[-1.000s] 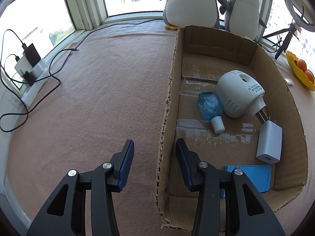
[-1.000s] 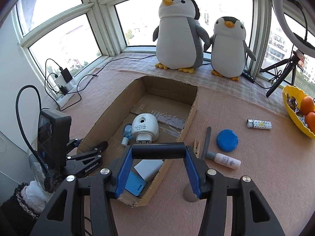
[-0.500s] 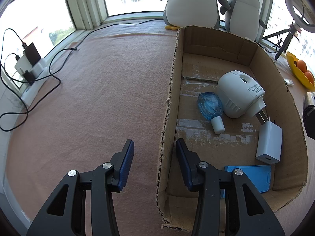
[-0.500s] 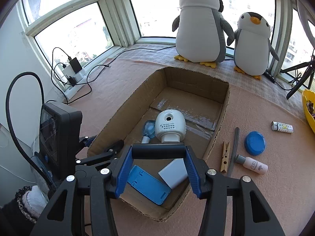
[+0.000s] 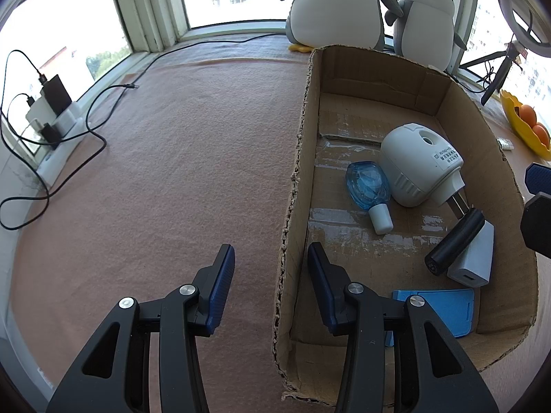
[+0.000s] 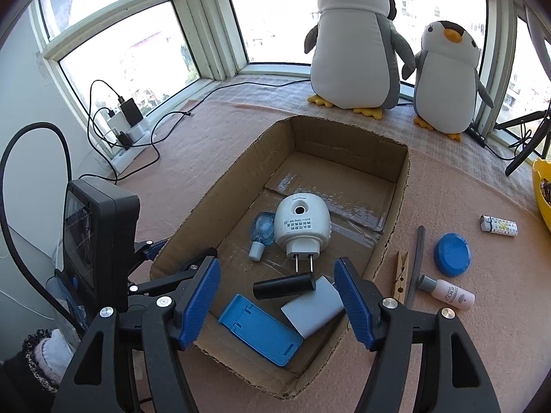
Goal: Organize rigid objects
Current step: 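Carry the cylinder into the box and open the right gripper, then move the right tool toward the grey spoon handle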
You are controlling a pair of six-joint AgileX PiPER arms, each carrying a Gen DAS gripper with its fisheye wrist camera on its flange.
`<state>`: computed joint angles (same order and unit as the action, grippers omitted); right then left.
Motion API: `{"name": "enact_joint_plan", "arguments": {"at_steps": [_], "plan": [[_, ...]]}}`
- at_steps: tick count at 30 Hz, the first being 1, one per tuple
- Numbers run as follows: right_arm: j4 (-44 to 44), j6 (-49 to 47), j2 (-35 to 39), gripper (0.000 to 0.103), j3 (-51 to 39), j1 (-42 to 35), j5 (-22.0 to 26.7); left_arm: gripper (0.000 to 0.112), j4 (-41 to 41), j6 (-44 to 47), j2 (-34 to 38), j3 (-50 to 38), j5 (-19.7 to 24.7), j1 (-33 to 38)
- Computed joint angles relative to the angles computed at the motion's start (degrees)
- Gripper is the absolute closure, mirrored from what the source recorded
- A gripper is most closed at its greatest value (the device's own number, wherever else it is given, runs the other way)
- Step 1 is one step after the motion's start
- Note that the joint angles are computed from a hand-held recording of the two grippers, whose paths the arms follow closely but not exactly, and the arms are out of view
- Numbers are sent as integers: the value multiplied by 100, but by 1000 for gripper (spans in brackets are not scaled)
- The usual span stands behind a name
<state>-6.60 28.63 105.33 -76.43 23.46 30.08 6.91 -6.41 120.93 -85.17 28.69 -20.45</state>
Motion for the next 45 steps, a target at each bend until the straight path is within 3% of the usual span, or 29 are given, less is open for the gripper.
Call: {"name": "enact_joint_plan", "arguments": {"at_steps": [11,17,25,34,45], "plan": [[289,-172,-175,38,186,-160,-103,69,0,2,-4,11,-14,5],[755,-533,-732,38,909,-492,-484,69,-4,3,-4,12,-18,5],[834,-733,-1292,38,1628,-1133,-482,69,29,-13,12,-15,-4,-4],[1574,-1499,-1355,38,2093,-1678,-508,69,54,-38,7,-9,-7,-11],[1483,-1413,-577,63,1706,-1465,-181,69,44,0,-2,-1,-10,6]]}}
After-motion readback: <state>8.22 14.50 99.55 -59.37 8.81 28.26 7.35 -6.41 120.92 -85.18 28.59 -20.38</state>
